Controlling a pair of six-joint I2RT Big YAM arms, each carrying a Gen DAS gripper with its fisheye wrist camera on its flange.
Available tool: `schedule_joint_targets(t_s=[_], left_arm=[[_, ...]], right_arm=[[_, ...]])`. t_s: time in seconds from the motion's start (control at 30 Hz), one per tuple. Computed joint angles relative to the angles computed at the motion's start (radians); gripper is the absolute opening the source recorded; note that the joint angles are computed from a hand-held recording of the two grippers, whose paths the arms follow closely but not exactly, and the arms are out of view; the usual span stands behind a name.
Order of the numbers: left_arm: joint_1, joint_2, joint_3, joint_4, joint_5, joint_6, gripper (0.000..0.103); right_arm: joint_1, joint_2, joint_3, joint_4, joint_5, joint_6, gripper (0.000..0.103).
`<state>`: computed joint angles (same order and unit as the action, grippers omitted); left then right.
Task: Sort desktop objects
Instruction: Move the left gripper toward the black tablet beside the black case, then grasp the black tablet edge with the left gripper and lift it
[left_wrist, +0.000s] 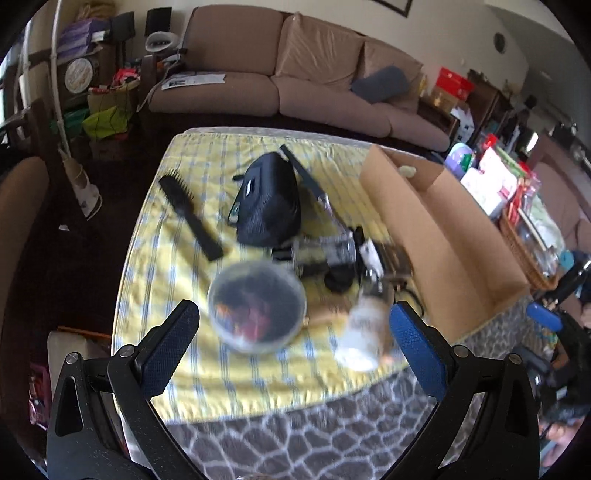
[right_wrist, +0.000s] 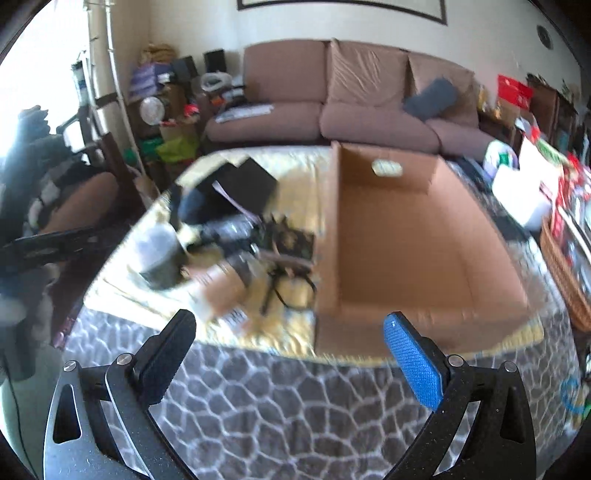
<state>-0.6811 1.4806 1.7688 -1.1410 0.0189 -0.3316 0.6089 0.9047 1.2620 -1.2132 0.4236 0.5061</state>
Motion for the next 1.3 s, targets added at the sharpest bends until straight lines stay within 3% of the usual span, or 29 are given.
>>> schedule_joint_targets(t_s=[0.2,0.27,0.43,0.57,0.7,0.8,0.9,0.97,1.03,1.17,1.3], left_arm=[[-0.014,0.223,0.286,-0.127,0.022,0.002,0.09],[-0.023,0.3,0.374,-0.176,0.023,-0.055,0.074],[-0.029,0.419,0.479,-0.211,0.022,-0.223,0.065],[-0.005,0.426,0.43,-0.147,0.089,-0.402,0.064],[-0.003,0.428,0.403,-0.09,0.082,-0.493,0.061],[-0.002,0.447,0.428,-0.086,0.095,-0.529,0.06],[0.0,0.447,0.416,-0.072,0.1,-0.595,0.044],[0.0,0.452,0.411,-0.056,0.109,-0.618,0.027],[-0.002,0.484,0.451,-0.087,0.121,-0.639,0.019],[-0.003,0.484,0.434,-0.048,0.121,-0.664,0.008],[-0.001,0.44,0.357,0.066,0.149,-0.621,0.004]], right_arm=[[-0.032,0.057,0.05,0.054,-0.027,-0.067,0.103],[-0.042,0.065,0.047,0.076,-0.039,-0.074,0.103],[-0.084,0.074,0.022,0.125,-0.077,-0.095,0.103],[-0.127,0.063,-0.015,0.159,-0.133,-0.099,0.103],[-0.162,0.041,-0.039,0.17,-0.167,-0.096,0.103],[-0.193,0.032,-0.044,0.174,-0.219,-0.081,0.103],[-0.199,0.023,-0.042,0.172,-0.217,-0.077,0.103],[-0.202,0.014,-0.046,0.174,-0.218,-0.074,0.103],[-0.209,0.013,-0.049,0.169,-0.229,-0.068,0.103],[-0.215,0.008,-0.056,0.16,-0.232,-0.061,0.103],[-0.22,0.003,-0.06,0.155,-0.236,-0.057,0.103]])
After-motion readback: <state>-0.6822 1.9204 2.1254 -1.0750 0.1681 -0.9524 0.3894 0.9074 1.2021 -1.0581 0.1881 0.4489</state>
